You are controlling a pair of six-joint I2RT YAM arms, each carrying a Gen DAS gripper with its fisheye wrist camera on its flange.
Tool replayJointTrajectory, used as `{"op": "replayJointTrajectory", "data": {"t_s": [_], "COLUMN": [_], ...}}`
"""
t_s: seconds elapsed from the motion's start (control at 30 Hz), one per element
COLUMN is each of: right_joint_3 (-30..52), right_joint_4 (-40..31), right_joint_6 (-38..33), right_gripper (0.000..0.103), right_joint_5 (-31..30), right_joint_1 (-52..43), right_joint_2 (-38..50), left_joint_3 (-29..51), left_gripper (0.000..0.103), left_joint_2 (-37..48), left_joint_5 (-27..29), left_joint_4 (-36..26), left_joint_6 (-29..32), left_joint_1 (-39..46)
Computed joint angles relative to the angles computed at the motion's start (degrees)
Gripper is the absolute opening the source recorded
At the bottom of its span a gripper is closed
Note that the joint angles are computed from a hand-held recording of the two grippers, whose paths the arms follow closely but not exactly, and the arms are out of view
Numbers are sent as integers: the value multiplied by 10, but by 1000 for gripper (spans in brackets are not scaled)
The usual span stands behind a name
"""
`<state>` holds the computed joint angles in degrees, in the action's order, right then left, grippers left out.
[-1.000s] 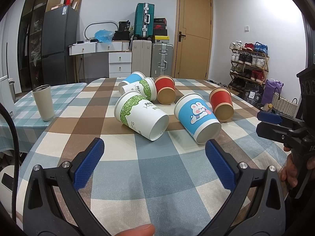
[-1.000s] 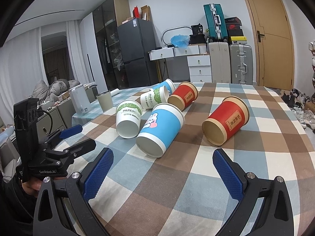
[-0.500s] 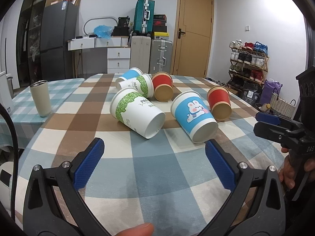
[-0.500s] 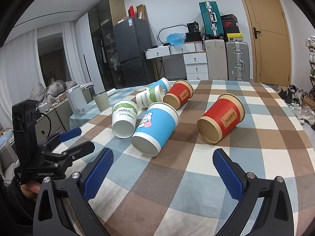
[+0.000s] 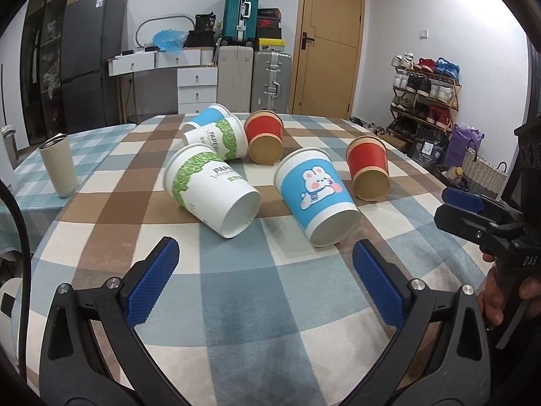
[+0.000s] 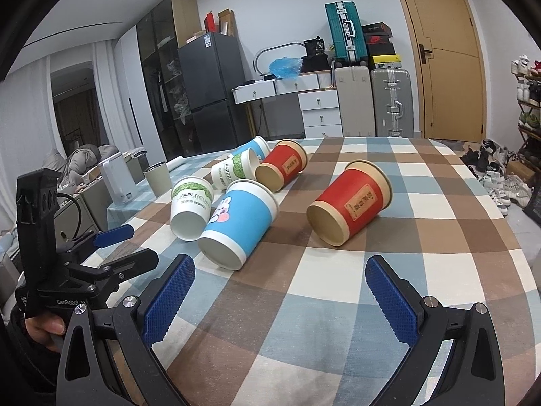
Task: Flip cup upright
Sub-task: 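Move the left gripper forward toward the blue bunny cup lying on its side, then close the left gripper around the blue bunny cup's body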
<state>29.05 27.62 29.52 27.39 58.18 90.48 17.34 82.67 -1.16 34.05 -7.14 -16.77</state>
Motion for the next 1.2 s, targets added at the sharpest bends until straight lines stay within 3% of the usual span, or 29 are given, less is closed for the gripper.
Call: {"op": "replayJointTrajectory", "data": {"t_s": [0.43, 0.9, 1.2], "right_joint_3": [-21, -24, -25], "right_joint_4": [-16, -11, -10], "right_joint_6": [26, 27, 27], "right_gripper": [103, 103, 103], "right_joint_5": [4, 2, 2], "right_joint_1": [-21, -26, -26], "right_joint_2": [-37, -39, -39], "left_joint_3": [135, 246, 302], "left_gripper": [102, 97, 81], "left_joint_2": [85, 164, 215], "left_joint_5": [-37, -14, -16], "left_joint_4": [-102, -167, -199], "left_joint_6": [-20, -41, -41], "left_joint_1": [-65, -67, -72]}}
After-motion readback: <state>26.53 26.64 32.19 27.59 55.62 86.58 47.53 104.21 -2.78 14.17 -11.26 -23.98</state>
